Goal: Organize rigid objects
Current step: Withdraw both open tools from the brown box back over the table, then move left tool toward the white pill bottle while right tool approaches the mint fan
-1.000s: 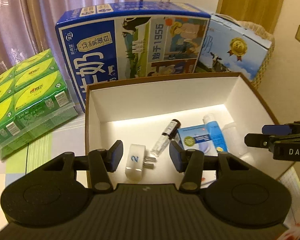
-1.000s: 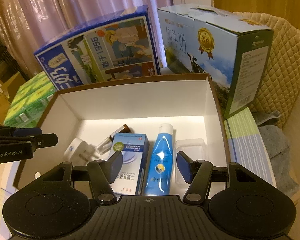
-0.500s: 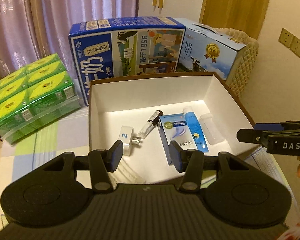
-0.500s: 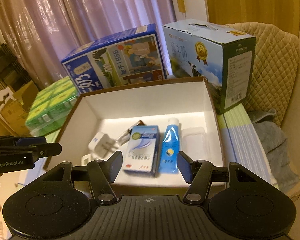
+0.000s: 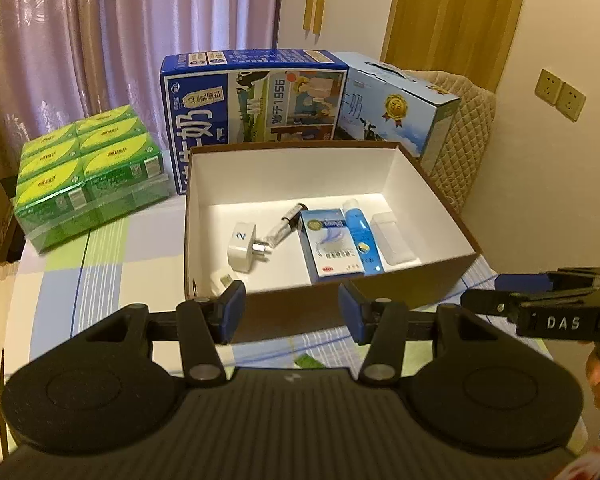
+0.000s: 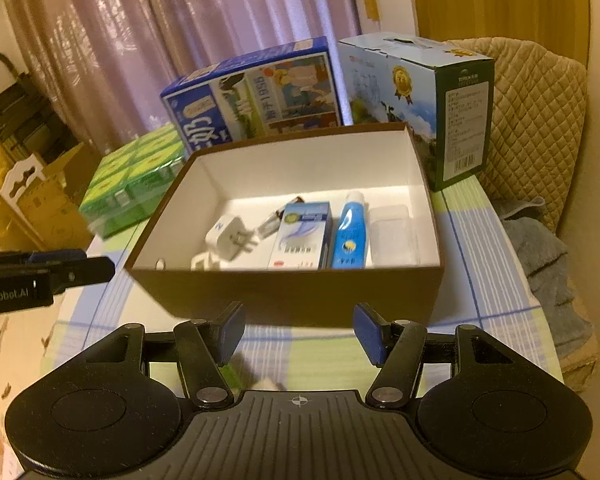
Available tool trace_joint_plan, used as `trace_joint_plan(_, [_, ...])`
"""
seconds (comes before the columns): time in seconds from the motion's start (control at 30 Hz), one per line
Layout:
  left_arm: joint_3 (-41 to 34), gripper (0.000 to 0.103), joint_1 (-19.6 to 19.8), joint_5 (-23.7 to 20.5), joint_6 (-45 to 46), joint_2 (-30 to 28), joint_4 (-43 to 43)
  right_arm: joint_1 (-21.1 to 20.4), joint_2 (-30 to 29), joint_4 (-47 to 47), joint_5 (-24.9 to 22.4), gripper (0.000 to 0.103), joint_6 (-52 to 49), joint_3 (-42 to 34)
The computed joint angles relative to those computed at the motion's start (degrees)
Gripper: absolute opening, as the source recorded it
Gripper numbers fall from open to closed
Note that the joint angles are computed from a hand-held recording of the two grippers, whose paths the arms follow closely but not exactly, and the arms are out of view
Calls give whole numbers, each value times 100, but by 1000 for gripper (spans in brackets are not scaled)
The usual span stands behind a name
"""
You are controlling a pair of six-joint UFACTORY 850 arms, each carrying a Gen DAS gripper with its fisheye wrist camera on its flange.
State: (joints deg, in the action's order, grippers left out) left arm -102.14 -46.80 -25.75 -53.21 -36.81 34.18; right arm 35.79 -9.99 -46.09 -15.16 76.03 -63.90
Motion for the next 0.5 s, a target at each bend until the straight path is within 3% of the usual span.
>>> trace_joint_plan(0.27, [910, 47, -192, 133, -695, 519, 353, 330, 316, -91, -96, 57, 201, 503])
trace_joint_plan(0.5, [1535, 47, -295, 211, -918, 815, 234, 480, 464, 655, -21, 57, -285, 865])
